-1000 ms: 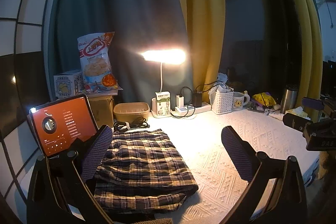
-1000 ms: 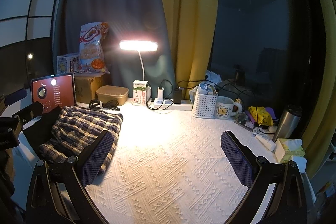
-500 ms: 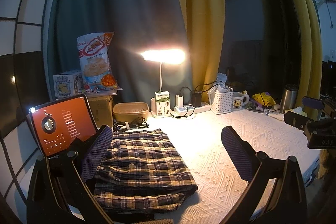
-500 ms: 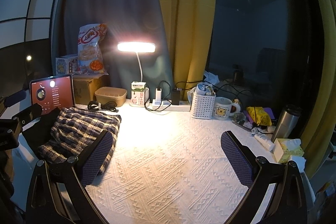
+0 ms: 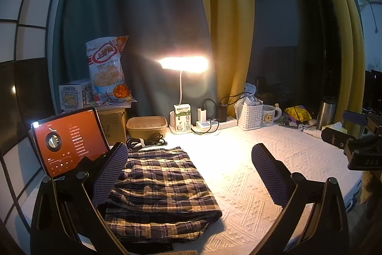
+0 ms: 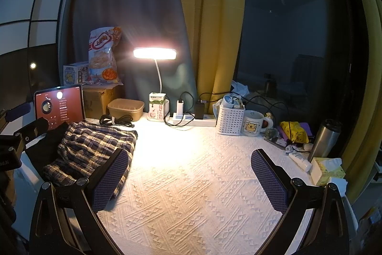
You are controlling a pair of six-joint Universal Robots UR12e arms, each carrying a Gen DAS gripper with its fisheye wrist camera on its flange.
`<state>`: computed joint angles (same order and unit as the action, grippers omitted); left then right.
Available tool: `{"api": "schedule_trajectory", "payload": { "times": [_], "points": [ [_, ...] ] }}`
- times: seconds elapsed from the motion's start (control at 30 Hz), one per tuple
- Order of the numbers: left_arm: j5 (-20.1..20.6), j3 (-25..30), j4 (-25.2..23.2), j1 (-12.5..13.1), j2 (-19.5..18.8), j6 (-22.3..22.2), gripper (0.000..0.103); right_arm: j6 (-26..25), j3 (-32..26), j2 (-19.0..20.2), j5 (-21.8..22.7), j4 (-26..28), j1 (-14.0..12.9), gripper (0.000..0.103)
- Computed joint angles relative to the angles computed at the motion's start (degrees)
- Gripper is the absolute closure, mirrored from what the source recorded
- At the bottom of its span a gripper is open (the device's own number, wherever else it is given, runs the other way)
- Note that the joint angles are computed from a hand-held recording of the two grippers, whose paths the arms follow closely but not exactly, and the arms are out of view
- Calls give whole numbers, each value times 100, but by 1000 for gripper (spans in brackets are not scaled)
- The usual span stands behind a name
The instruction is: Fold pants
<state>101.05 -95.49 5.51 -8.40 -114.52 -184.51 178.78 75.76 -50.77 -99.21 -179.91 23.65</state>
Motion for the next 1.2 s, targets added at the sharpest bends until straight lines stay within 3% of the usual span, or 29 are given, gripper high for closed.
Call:
{"api": "schedule_trajectory", "payload": {
  "times": [1.2],
  "points": [
    [-194, -40, 41, 43, 30, -84, 1, -95, 40, -40, 24, -20, -53, 0]
  ]
}}
